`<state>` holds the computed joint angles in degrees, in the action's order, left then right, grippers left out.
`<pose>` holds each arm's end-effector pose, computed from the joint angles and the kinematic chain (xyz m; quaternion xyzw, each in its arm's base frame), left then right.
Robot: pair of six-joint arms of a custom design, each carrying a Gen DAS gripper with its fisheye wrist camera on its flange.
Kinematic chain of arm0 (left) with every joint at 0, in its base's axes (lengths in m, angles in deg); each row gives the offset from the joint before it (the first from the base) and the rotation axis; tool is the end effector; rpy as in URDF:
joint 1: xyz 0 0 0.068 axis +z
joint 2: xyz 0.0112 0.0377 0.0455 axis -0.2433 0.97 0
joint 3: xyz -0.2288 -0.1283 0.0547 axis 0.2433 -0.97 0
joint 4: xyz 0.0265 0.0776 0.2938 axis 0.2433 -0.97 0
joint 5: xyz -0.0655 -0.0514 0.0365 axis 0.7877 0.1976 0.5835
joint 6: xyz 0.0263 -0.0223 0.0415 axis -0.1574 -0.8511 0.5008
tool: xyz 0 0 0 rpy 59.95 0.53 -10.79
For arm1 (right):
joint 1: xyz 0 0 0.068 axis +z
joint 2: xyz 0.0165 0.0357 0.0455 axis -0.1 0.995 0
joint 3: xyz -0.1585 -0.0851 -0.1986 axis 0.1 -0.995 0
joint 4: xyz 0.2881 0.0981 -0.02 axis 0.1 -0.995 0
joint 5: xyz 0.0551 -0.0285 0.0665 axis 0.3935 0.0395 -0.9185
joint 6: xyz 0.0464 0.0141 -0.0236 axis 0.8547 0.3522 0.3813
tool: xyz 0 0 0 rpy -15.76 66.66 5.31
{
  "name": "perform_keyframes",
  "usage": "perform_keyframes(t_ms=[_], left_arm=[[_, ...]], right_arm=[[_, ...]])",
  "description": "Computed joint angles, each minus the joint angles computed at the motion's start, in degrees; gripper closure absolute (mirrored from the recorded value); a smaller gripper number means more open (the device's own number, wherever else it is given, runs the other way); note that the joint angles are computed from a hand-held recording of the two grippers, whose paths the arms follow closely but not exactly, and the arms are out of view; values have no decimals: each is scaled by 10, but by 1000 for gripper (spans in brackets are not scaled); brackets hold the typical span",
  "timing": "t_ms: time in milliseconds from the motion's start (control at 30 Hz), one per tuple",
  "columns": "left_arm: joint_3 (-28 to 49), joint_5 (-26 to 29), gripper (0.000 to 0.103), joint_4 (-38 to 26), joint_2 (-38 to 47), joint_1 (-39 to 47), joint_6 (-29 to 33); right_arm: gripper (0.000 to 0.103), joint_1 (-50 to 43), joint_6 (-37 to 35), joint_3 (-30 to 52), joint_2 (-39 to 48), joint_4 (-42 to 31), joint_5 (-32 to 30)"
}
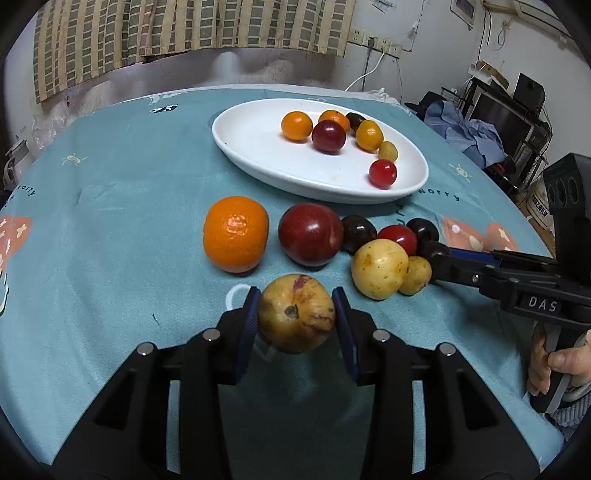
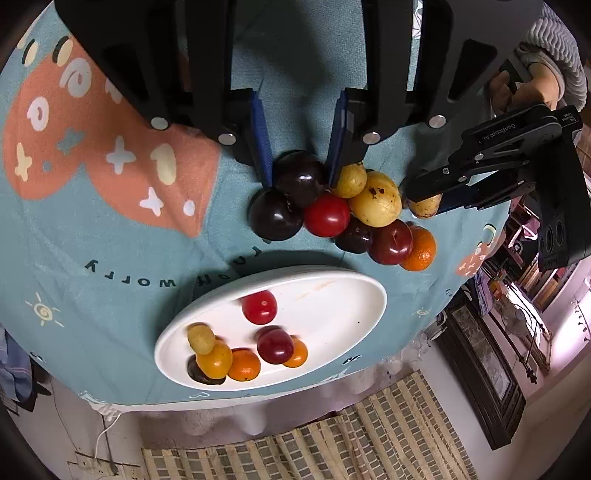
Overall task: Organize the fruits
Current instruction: 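Carry the pale apple onto the plate with the left tool while the right drops a dark plum there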
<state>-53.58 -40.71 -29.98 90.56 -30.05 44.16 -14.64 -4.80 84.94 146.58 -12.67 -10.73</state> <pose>0.2725 -0.0852 0.0203 0.1729 0.9149 -0.1362 0.3385 0.2388 -0.0216 0.0180 -0.0438 0.9204 0.1720 0.3484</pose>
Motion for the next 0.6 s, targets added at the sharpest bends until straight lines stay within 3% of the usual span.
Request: perform_keyframes(t_ms=[133,267,367,467,600], left_arm=[[-19,2,63,25,-13,0,-1],[-48,13,63,31,-72,5,-13],[-30,39,63,-7,-111,7,-23],[32,44,63,-54,-89,1,-18],[149,16,63,-99,-3,-15,-13]], right_arm=[[74,-15,3,-22,-35,-1,-23],[74,-52,3,-69,-163,-32,-67],[73,-52,8,-61,-226,-77,-70],[73,-33,14,-8,-209,-108,-49],[73,-10,43,96,-100,-97,-11]])
